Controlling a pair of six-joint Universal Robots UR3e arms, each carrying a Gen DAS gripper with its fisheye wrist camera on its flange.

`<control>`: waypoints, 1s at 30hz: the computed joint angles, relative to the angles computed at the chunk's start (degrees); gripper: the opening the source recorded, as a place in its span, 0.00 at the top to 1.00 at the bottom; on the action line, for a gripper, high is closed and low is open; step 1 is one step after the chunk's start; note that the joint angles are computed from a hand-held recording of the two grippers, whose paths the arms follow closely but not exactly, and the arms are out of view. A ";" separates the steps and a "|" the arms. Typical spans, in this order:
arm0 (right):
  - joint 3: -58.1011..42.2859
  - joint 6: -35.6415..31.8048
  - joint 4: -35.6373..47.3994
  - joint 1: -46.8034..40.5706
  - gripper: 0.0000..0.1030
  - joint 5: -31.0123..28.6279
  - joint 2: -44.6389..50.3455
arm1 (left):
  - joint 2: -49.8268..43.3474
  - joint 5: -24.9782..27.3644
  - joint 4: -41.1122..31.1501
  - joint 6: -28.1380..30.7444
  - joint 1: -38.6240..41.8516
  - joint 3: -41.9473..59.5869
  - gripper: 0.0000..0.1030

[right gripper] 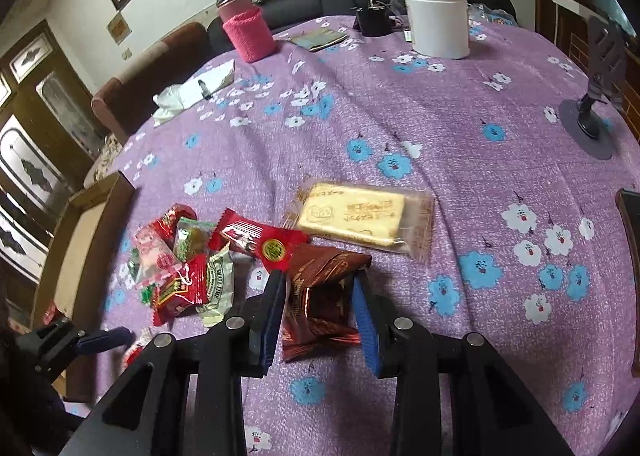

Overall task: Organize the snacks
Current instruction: 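Grasp a brown foil candy with the right tool while the left tool grasps a white ALL'S WELL packet, then carry both snacks into the cardboard box and open both tools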

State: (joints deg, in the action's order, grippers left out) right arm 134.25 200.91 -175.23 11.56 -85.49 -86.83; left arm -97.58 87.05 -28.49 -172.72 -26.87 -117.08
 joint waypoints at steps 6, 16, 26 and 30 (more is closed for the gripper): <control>-2.81 -0.98 -1.90 4.22 0.65 -6.09 4.14 | 3.46 -3.63 2.67 -2.75 1.11 -4.17 0.74; -0.29 2.20 2.24 8.09 0.69 -5.02 -10.09 | 35.83 -24.91 -14.07 4.24 26.19 -16.63 0.73; -30.24 4.69 10.18 21.55 0.68 2.39 8.08 | 53.99 -36.79 -49.30 29.00 67.15 -12.97 0.73; -51.52 4.62 17.69 27.68 0.68 2.43 24.24 | 48.80 -35.04 -44.85 30.35 71.84 -14.61 0.73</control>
State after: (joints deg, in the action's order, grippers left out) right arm 82.73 205.52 -157.53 39.23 -83.07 -62.59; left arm -48.79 52.01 -73.33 -142.37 44.96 -131.69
